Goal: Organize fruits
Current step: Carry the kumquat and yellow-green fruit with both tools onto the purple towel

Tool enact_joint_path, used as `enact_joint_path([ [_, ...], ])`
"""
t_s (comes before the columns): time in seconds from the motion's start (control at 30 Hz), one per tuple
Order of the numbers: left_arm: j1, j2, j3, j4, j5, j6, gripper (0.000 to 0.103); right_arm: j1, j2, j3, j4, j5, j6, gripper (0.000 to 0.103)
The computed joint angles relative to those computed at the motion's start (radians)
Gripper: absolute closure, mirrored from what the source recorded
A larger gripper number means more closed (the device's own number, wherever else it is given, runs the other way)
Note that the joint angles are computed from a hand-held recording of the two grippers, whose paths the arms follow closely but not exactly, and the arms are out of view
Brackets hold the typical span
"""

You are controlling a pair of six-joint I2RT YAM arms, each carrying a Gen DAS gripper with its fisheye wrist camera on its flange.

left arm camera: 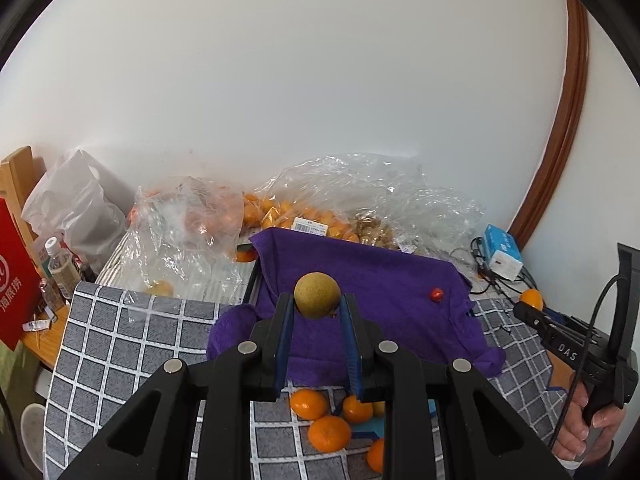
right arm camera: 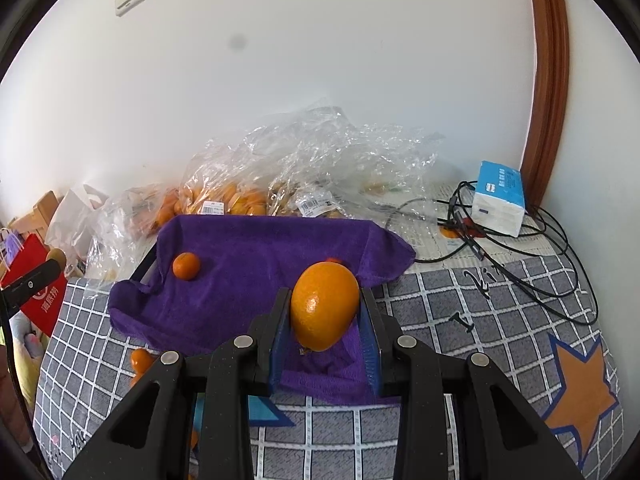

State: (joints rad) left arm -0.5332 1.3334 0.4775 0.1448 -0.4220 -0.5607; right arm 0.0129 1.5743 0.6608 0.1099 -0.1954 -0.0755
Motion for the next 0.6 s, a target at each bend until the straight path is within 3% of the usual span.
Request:
enact_joint_path([
  [0.6, 0.194, 0.308, 0.149, 0.095, 0.118, 0.07, 0.08, 0.027, 0.365, 0.215, 0.054, -0.012, -0.008, 0.07],
])
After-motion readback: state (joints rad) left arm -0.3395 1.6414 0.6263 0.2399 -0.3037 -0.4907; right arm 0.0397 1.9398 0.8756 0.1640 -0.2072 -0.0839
